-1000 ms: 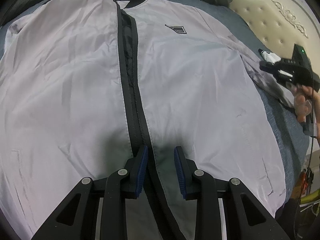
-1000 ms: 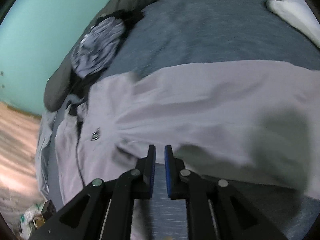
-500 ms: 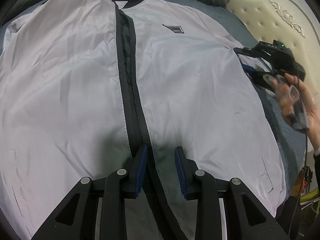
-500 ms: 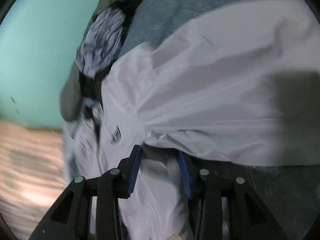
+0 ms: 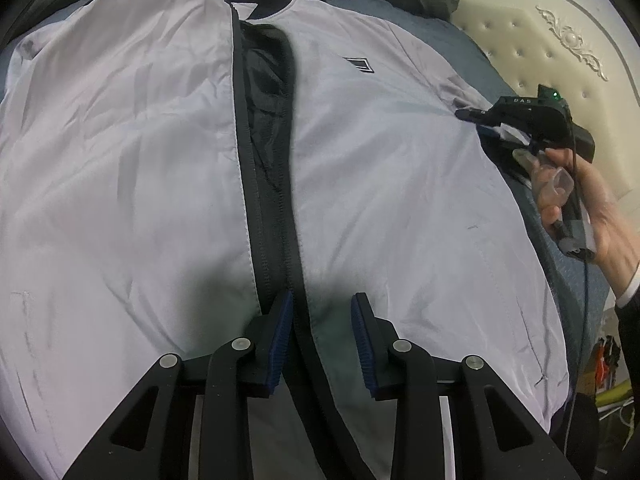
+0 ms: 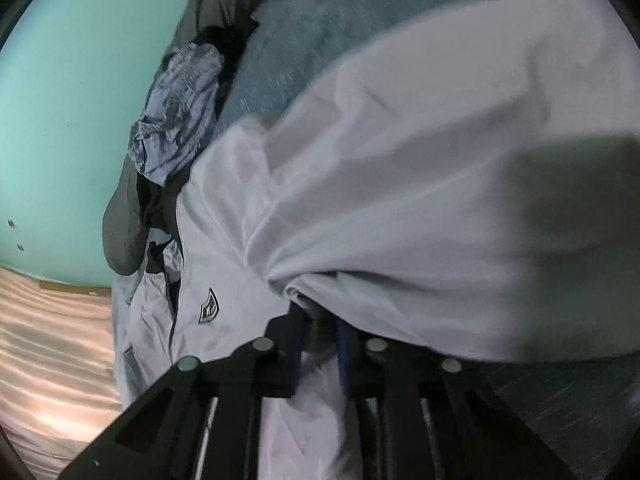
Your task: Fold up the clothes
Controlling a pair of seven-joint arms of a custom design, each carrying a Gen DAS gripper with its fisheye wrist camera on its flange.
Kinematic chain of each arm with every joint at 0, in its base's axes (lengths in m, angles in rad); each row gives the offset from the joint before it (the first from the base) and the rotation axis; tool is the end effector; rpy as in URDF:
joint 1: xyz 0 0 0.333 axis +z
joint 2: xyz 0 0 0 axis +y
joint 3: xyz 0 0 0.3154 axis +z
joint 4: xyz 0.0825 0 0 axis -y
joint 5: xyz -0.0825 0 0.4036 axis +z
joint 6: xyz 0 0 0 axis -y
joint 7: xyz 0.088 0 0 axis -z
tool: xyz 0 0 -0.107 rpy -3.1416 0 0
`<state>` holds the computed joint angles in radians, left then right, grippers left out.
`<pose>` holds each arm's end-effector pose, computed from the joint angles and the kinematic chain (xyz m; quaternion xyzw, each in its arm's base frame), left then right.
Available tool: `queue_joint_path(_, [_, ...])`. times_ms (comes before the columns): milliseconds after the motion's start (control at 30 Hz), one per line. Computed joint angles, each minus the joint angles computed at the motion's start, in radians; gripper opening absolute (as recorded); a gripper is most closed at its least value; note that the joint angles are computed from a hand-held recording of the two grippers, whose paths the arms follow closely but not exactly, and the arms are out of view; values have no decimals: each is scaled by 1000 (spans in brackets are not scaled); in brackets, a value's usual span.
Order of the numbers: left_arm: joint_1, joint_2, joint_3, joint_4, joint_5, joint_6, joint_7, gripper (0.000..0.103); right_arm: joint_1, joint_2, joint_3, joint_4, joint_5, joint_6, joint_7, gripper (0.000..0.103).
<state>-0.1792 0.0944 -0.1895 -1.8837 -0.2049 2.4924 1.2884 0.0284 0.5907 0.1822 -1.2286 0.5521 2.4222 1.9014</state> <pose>0.6025 -0.2277 0.5062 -0.6980 0.6639 -0.2665 0.0326 0.7776 0.1270 0.4975 -0.4716 0.7877 0.0983 0.3841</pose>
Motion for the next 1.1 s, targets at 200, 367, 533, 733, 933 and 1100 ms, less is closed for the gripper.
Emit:
queue_joint_path(200, [-2,10,0,9,5,16,-9,34,-23,39,13,56,0,-62,-22,10])
queue_joint_path(367, [10,-7,2,-5,-50,67,9,34,-45,28,33,43,59,-78,-99,13])
queue_joint_path(533, [17,14,15,40,-15,89,-34,39,-34,28,29,48,77,-81,-136,13])
queue_joint_path(733, [6,157,28,223,67,31,-57,40,-31,25,25,52,88,-92,-150,13])
queue_joint_path(933, [31,197,21,257,14,26,-19,23,-28,-10,13,29,77,-107,-180,13])
queue_joint_path(1100, [34,158,27,209,3,35,-7,4,-35,-64,3,-30,87,-86,-225,13])
